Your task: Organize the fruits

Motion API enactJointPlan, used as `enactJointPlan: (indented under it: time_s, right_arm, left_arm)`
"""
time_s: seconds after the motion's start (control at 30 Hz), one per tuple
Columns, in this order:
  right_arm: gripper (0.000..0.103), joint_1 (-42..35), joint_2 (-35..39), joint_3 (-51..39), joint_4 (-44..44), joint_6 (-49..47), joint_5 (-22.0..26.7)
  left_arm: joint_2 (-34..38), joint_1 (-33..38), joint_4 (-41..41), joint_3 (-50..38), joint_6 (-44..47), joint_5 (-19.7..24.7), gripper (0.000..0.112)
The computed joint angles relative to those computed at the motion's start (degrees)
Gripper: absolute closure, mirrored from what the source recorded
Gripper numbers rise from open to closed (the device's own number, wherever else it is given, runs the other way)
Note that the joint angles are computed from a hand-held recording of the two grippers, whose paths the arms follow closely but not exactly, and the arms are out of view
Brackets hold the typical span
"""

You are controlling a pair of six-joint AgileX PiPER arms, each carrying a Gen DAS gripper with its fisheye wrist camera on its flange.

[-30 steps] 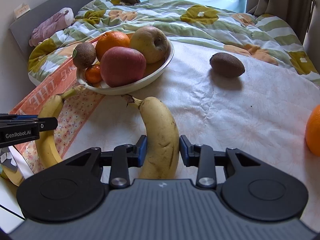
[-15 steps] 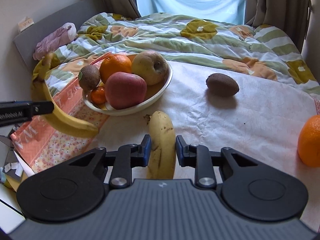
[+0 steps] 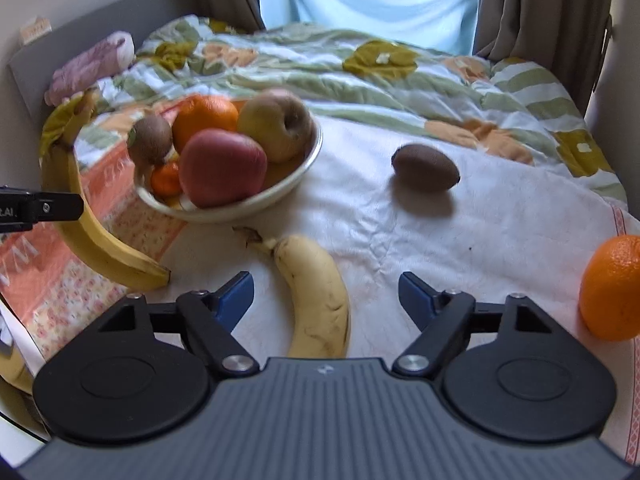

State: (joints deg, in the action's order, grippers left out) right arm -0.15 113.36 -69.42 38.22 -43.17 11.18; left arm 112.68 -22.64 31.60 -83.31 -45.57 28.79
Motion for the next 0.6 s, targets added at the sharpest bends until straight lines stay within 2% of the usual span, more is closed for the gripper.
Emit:
enactJointPlan:
  time_s: [0.07,0.1,0.23,0.4,0.47,0.5,0.6]
  right_arm:
    - [0.017,0.24,1.55,-1.83,-4.00,4.56,1.56]
    - [0.023,0.31,2.26,-2.55,-4.23,4.88,2.18]
    - [0.032,1.89,4.58,-4.75,-12.70,13.37,2.64]
    - [0.035,4.28,7.34,-7.08,-32.12,31.18,2.35]
    - [0.039,4.42,7.57,-6.81,-33.41,32.41,0.99]
    - [0.048,4.47,7.60,-6.74,-35.52,33.65,0.34]
    - [0.051,4.34,7.41,-6.90,-34.00,30.13,0.62]
  left_arm:
    - [0.60,1.28,-3.09,-0.76,2.58,-0.81,0.073]
    - [1.02,1.81,-4.69,-1.44,3.93,-0.85,0.073]
    - [2.13,2.69,-6.80,-2.73,6.61,-1.62,0.073]
    - [2.60,2.98,-8.14,-3.45,9.33,-1.97,0.073]
    - [2.66,3.20,-9.23,-3.66,10.67,-1.94,0.073]
    - [2.64,3.34,-9.89,-3.71,11.43,-1.92,0.073]
    - [2.24,3.61,-11.12,-3.50,12.86,-2.19,0.073]
